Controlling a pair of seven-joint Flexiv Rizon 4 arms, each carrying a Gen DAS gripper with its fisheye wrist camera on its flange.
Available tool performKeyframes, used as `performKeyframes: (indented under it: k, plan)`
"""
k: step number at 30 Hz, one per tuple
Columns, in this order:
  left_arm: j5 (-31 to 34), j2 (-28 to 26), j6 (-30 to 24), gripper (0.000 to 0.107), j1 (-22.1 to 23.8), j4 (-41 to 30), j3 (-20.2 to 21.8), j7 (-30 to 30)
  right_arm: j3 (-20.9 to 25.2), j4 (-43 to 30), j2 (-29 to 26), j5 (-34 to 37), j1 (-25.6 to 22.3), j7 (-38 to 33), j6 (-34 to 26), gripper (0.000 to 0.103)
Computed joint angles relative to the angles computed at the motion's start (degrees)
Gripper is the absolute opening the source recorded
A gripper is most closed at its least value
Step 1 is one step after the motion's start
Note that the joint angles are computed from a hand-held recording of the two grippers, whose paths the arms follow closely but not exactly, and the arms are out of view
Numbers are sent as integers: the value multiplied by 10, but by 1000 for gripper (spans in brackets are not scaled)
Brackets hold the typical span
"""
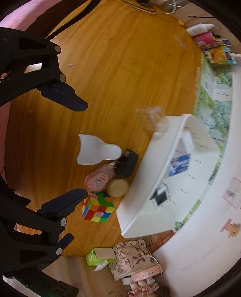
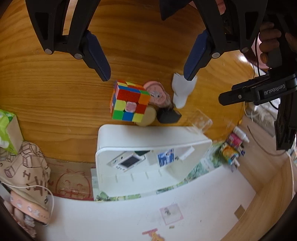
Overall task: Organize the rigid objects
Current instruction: 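Withdraw both grippers from the bin back over the remaining desk items, then grasp the white scraper with left gripper while right gripper grasps the Rubik's cube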
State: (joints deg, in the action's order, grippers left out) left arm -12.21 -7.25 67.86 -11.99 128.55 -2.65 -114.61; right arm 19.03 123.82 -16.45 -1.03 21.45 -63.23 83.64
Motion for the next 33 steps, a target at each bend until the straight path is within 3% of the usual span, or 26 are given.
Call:
performKeyframes:
  k: [8,11,19,27,33]
  plan:
    - [21,-35,-50,87,-14,-31,0,-78,47,-34,-9,70,-55,-128,-65,81]
    - [30,-54,-78,87,-17,-49,1,-104,74,-63,-22,128,-83,-202,-99,81]
    - [63,-96,-145,87,-21,-103,9,-145,76,-132,-57,229,-93,-331,-163,81]
    - [99,-133,-205,87,-23,-163,19,-157,60,-184,-93,277,-85,-365,-188,81]
    - [111,-159,-229,87,-26,-200,21,-158,49,-204,-112,277,-74,-354,-190,81]
